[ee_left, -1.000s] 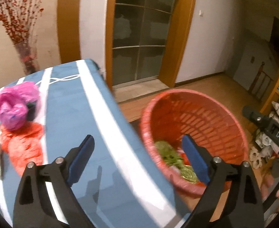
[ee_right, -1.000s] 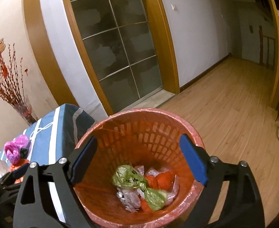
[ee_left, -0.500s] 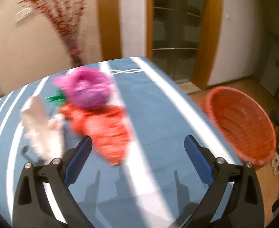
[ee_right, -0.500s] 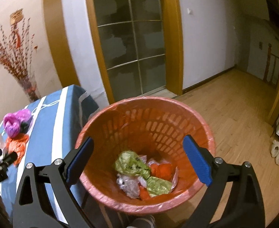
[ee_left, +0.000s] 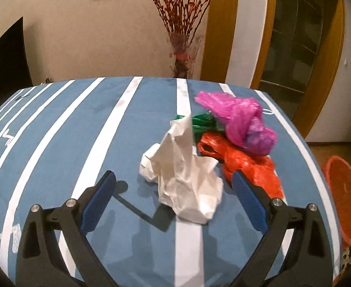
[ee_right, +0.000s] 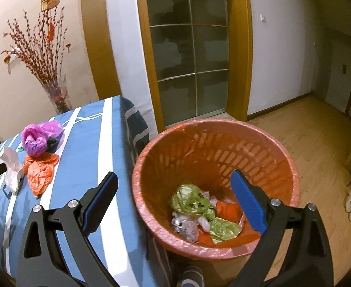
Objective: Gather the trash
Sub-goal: 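Grasp the white paper with the left tool while the right tool grasps the pink bag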
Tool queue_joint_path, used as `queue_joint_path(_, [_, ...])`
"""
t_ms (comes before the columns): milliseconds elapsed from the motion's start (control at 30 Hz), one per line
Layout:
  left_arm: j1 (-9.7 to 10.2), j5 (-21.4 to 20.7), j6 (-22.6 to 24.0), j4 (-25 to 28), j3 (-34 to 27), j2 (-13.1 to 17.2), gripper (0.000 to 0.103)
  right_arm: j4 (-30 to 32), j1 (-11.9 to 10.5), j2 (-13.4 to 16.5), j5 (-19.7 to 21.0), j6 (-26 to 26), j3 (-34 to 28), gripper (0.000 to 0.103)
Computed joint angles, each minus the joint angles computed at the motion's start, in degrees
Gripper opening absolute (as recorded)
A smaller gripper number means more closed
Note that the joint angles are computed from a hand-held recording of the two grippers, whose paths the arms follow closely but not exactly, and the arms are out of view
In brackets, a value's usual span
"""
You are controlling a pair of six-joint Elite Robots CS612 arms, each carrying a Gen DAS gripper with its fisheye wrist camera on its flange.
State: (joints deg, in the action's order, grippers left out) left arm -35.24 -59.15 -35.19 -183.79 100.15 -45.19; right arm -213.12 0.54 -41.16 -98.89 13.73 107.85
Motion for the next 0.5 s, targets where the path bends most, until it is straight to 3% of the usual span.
queue_joint_path(67, [0.29, 0.52, 0.71, 2.17, -1.19, 0.54, 0.095, 0.53, 0.38, 0.00, -0.23, -0.42, -0.23, 0.094])
queue_joint_path(267, [2.18, -2.38, -0.91, 6.08, -3.85, 1.76, 0.076, 1.39, 1.38, -0.10, -0.74, -1.53, -0.84, 0.094])
queue_joint_path(367, [3.08, -5.29, -1.62, 7.03, -4.54, 2.19, 0.064, 1.67, 1.87, -0.15, -0.17, -2.47, -1.19, 0.094])
queue_joint_path(433, [3.39, -7.01, -1.78, 7.42, -4.49, 2.28, 0.050, 1.92, 2.18, -0.18, 0.21, -2.74, -1.49, 0.094])
queue_joint_path(500, [3.57, -7.54, -1.45, 6.61, -3.97, 2.17, 0.047, 2.23, 2.56, -0.16, 0.89, -2.99, -1.94, 0.094])
